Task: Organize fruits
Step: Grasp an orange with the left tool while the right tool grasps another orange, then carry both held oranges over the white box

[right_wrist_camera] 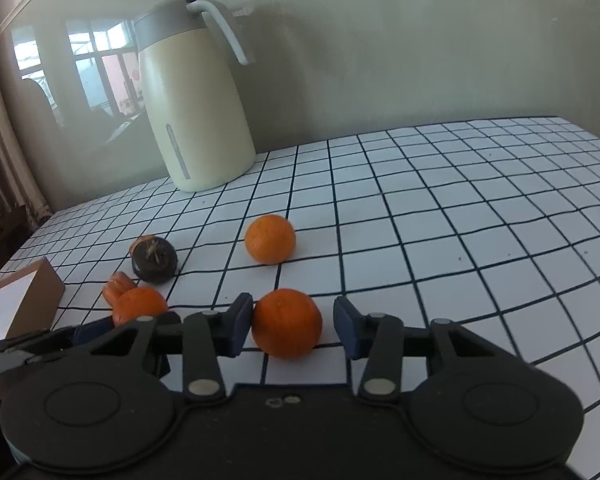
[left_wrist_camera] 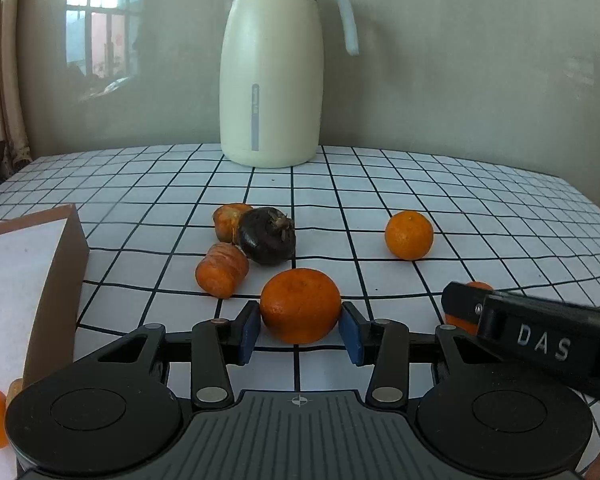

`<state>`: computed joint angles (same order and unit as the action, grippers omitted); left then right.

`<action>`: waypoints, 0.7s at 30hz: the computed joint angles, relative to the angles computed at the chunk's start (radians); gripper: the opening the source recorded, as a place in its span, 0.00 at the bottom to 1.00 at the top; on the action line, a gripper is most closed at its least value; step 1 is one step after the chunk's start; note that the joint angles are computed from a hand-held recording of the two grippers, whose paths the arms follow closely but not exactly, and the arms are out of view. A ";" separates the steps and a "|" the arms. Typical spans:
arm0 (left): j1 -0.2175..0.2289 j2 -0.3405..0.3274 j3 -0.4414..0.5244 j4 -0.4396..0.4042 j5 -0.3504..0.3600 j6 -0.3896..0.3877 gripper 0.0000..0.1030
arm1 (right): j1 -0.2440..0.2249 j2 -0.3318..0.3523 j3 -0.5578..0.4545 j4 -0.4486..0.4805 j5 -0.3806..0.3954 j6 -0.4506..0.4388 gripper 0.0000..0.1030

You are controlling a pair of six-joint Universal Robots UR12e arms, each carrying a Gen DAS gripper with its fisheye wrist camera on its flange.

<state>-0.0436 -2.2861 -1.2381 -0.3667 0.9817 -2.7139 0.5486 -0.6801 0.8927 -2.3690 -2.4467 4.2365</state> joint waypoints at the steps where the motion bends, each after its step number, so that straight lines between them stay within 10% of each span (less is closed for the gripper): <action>1: 0.001 -0.002 0.003 -0.003 -0.002 -0.006 0.43 | -0.001 0.002 -0.005 0.008 0.008 -0.007 0.30; 21: 0.014 0.014 -0.022 0.030 -0.012 0.000 0.40 | 0.013 -0.003 -0.002 -0.015 -0.013 -0.076 0.28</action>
